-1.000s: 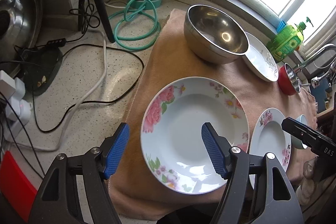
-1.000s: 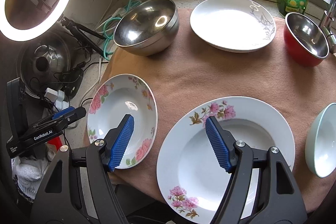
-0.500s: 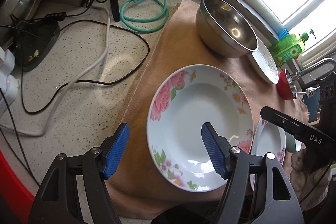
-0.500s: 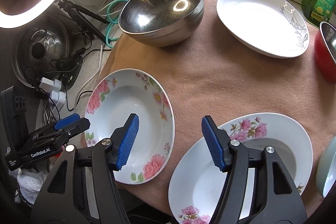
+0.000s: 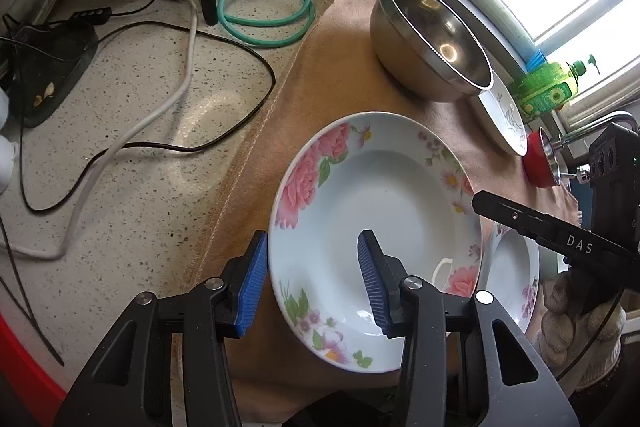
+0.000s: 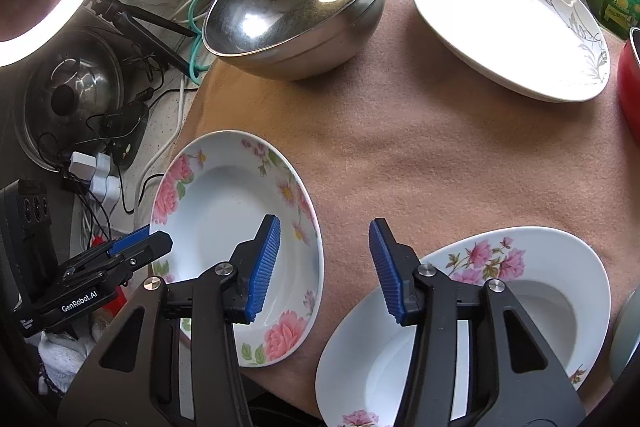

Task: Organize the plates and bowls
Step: 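Close the left tool on the pink-rose plate rim and lift it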

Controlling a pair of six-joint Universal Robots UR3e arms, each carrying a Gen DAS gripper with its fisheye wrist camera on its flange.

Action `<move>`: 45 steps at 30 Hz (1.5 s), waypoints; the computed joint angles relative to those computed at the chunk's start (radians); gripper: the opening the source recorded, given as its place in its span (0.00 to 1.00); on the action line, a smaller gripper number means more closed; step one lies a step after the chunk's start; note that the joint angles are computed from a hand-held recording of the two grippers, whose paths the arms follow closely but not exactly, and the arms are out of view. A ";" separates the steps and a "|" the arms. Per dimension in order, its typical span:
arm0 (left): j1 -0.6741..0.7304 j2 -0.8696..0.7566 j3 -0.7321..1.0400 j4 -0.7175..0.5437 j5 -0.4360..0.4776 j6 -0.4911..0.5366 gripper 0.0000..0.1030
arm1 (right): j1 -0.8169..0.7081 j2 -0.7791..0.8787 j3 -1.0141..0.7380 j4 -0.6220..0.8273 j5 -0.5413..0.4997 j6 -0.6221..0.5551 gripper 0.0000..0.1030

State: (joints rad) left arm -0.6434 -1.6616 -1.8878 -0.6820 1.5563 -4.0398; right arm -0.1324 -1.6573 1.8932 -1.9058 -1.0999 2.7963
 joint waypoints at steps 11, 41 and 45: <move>0.019 0.006 -0.031 0.017 -0.033 -0.006 0.31 | 0.002 0.031 -0.008 0.027 0.013 -0.013 0.34; -0.016 0.009 -0.049 0.009 0.002 -0.021 0.16 | 0.054 0.045 -0.020 0.037 -0.011 -0.029 0.16; -0.024 0.008 -0.030 -0.012 0.014 -0.020 0.16 | 0.045 0.028 -0.010 0.041 -0.004 -0.035 0.17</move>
State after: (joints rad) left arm -0.6674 -1.6536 -1.9177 -0.6938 1.5702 -4.0599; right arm -0.0878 -1.6298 1.8833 -1.8643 -1.1035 2.7613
